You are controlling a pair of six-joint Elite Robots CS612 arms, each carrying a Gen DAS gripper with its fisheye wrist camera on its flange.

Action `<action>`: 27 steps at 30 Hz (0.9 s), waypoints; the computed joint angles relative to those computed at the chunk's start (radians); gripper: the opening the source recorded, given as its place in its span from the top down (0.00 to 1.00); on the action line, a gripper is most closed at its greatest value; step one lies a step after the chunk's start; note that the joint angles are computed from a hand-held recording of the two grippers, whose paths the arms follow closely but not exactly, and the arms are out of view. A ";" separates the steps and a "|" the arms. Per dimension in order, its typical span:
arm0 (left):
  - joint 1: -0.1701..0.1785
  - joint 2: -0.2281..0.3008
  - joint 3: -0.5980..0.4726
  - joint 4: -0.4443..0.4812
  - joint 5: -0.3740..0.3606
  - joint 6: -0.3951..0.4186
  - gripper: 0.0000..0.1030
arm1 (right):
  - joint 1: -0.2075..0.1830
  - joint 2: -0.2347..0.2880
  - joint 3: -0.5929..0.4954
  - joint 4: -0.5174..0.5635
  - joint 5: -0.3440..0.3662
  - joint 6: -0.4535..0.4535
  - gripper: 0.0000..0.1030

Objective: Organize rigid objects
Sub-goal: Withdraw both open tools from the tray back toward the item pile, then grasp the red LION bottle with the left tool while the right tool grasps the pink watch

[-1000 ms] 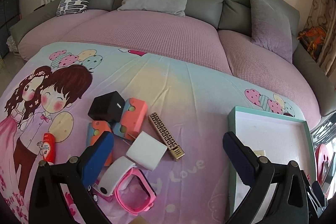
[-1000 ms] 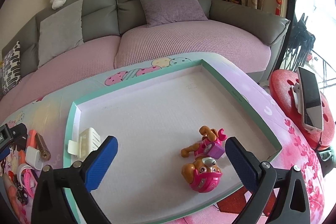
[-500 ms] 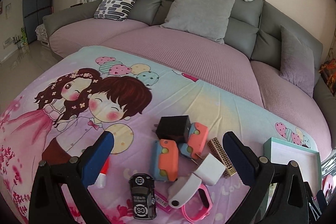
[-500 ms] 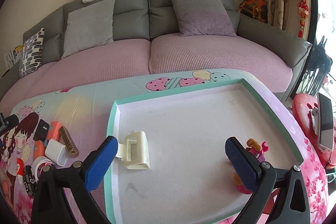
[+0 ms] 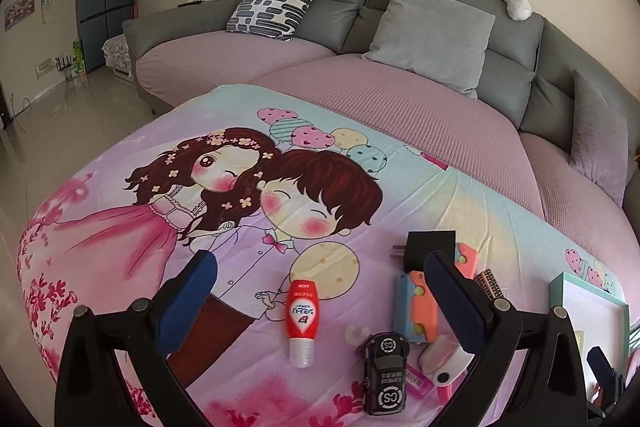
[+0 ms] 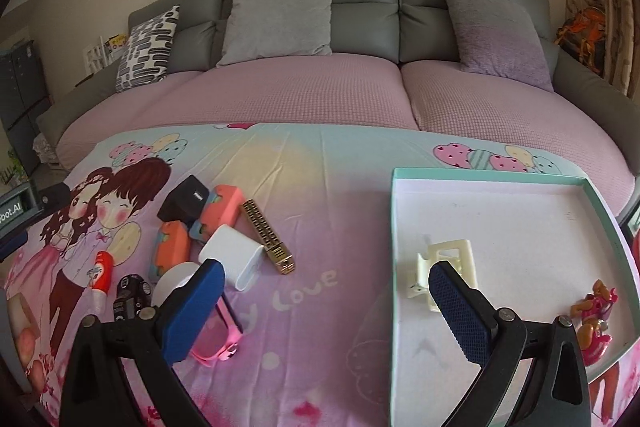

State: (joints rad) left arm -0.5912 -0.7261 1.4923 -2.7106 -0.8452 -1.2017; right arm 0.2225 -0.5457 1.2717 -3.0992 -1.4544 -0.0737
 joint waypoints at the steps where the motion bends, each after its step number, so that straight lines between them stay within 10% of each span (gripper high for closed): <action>1: 0.002 -0.004 0.007 0.010 -0.007 -0.007 0.00 | 0.005 0.000 0.000 0.013 0.006 -0.015 0.00; 27: 0.058 0.041 -0.036 0.164 -0.265 -0.010 0.00 | 0.037 0.025 -0.045 0.249 0.032 -0.141 0.00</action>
